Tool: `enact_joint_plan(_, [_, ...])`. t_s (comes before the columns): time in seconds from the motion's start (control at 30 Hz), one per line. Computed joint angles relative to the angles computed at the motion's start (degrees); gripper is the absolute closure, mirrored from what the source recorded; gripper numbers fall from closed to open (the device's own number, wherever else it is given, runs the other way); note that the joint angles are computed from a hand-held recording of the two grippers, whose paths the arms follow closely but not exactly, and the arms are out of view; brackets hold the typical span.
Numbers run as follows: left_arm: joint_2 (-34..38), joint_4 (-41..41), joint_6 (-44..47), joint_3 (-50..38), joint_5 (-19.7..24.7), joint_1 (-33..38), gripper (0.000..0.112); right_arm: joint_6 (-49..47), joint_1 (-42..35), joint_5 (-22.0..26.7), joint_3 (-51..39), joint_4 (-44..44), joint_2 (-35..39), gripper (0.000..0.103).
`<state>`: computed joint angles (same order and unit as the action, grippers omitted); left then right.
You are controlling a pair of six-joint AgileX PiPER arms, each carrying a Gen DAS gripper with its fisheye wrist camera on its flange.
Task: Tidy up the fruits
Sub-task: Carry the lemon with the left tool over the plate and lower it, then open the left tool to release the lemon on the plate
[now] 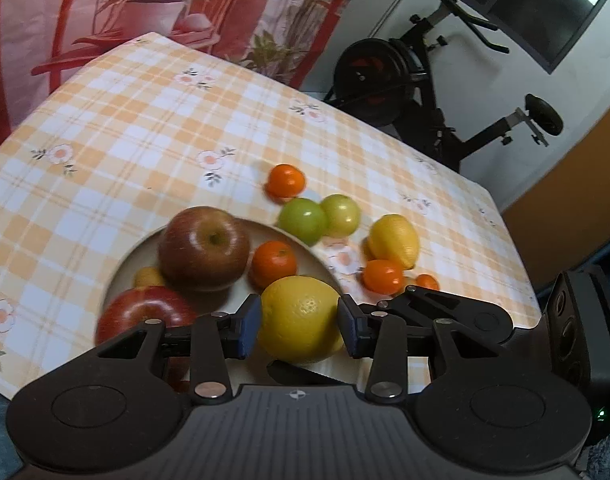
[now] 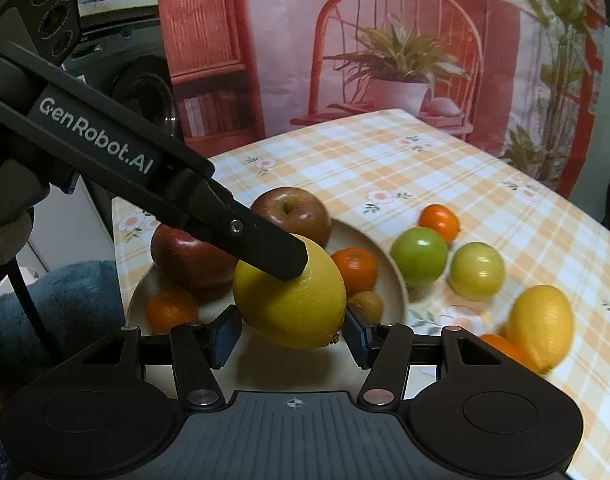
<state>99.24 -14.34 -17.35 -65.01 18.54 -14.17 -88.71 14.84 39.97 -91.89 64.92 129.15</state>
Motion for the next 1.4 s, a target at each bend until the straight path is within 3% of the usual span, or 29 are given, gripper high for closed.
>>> enact_joint_plan(0.37, [0.3, 3.2, -3.0, 1.0, -0.2, 0.9, 0.068, 4.5, 2.2, -0.2, -5.0, -4.1, 3.5, 0.052])
enact_joint_plan(1.1, [1.2, 8.3, -7.2, 0.6, 0.2, 0.5, 0.068, 4.7, 3.1, -1.0, -6.9, -4.8, 5.4, 0.051])
enact_joint_plan(1.4, [-0.2, 17.0, -15.4, 0.5, 0.4, -1.3, 0.068, 1.4, 1.7, -0.2, -4.0, -2.0, 3.5, 0.048])
